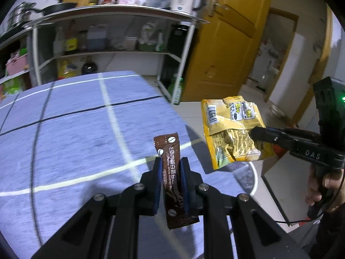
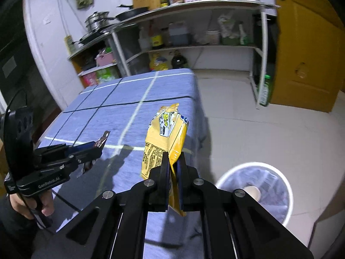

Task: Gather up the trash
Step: 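Carry both items over the trash bin and open both grippers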

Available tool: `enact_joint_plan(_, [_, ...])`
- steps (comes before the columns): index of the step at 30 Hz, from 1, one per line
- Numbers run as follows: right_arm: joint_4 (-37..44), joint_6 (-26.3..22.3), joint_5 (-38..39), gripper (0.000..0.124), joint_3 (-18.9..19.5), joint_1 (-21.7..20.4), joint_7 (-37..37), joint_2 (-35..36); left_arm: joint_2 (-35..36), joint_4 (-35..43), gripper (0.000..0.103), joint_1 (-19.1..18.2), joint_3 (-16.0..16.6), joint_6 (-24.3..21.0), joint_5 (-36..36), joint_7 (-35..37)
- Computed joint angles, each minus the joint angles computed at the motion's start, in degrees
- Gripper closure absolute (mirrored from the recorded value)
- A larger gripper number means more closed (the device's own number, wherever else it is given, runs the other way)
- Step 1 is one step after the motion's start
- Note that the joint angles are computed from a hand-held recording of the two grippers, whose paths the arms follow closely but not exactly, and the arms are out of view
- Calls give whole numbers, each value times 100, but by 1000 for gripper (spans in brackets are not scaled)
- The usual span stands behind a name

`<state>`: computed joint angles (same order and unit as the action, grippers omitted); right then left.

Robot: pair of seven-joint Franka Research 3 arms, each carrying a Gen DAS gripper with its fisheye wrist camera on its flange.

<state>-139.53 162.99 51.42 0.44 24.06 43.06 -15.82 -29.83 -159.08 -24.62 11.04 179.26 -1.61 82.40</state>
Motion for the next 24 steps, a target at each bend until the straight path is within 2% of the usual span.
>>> enact_joint_plan(6, [-329,-14,135,118,-327,-244,-162,-324,652,532,86,-704,-10,91,-161,33])
enact_joint_plan(11, [-427,-77,259,118,-572,-449,-364,-377,1229,1062,86,-1498,240,97,-634,301])
enact_joint_plan(15, [-377,-195,445,118,-762,-666,-582,-215,1673,1534,86,-1953,364,-42,-1168,686])
enact_joint_plan(19, [-275,-355,572,118,-787,-942,-687,39,2124,2036,86,-2102,320,-380,-1727,1081])
enact_joint_plan(21, [-215,-413,561,118,-749,-1086,-702,193,2336,2263,85,-2068,252,-599,-1963,1256])
enact_joint_plan(24, [-83,-543,490,118,-696,-1299,-636,477,2685,2618,85,-1842,30,-1023,-1941,1111])
